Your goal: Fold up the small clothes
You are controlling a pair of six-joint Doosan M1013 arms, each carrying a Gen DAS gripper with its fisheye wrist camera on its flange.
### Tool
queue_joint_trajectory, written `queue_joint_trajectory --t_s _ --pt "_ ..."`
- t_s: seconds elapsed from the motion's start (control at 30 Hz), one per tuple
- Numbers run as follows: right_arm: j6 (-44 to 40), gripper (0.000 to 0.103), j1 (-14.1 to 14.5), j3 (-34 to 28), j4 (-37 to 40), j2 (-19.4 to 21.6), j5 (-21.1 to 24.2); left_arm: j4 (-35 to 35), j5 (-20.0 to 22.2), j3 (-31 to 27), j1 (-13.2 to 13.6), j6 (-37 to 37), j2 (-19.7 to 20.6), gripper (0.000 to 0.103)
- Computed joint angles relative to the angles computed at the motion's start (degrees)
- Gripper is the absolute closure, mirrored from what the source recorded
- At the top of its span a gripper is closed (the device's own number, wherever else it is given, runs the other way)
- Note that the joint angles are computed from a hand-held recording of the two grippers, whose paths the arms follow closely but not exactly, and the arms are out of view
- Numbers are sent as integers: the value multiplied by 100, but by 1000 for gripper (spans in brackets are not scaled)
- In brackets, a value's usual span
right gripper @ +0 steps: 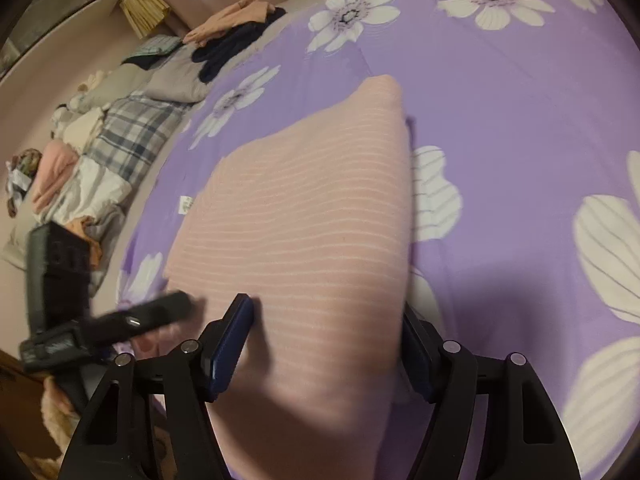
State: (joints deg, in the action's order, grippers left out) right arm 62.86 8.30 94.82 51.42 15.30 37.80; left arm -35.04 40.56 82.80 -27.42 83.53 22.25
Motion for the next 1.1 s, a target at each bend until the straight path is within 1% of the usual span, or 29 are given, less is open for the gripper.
queue_joint_trajectory --t_s 0.07,0.1,0.17,0.2,0.23,0.27,0.33,0.4,0.53,0.6,0.7,0.73,0.83,0.97,1.0,1.1 --pt "-68 40 13 -2 54 18 -35 -20 -44 -23 -39 145 29 37" --pt "-123 43 10 8 108 20 -47 -48 4 -70 -46 170 65 42" --pt "-98 59 15 17 97 6 -88 89 25 -127 -72 16 90 53" --pt "-155 64 10 30 136 -11 -108 85 14 -140 -78 -12 84 57" --pt "-229 70 10 50 181 -46 -147 79 -26 -118 -84 -34 59 63" --pt "-244 72 15 59 177 -85 -192 97 -73 -127 -94 -70 30 67" --pt "-319 73 26 58 117 -150 -292 114 -138 -157 -108 -56 -7 68" --pt "-402 73 43 42 52 -221 -470 275 -320 -220 -170 -78 -55 68" --pt "-1092 73 -77 -1 541 -320 -657 606 -814 -349 -285 -54 -73 68" --pt "-1285 73 -127 -85 650 -295 -744 741 -915 -497 -313 -78 14 67" --pt "-1324 73 -176 -225 574 -188 -859 978 -994 -721 -342 -217 212 67" --pt "-1300 73 -192 -256 532 -148 -870 1058 -984 -777 -348 -290 273 67" --pt "-1044 73 -247 -377 282 17 -799 1189 -742 -992 -338 -521 492 67" --pt "-537 73 -321 -521 -100 234 -492 1460 -292 -1271 -351 -920 753 67" --pt "-366 73 -325 -555 -247 287 -430 1504 -249 -1279 -358 -987 772 67" --pt "-229 73 -324 -574 -388 324 -389 1655 -206 -1269 -389 -1122 787 66"
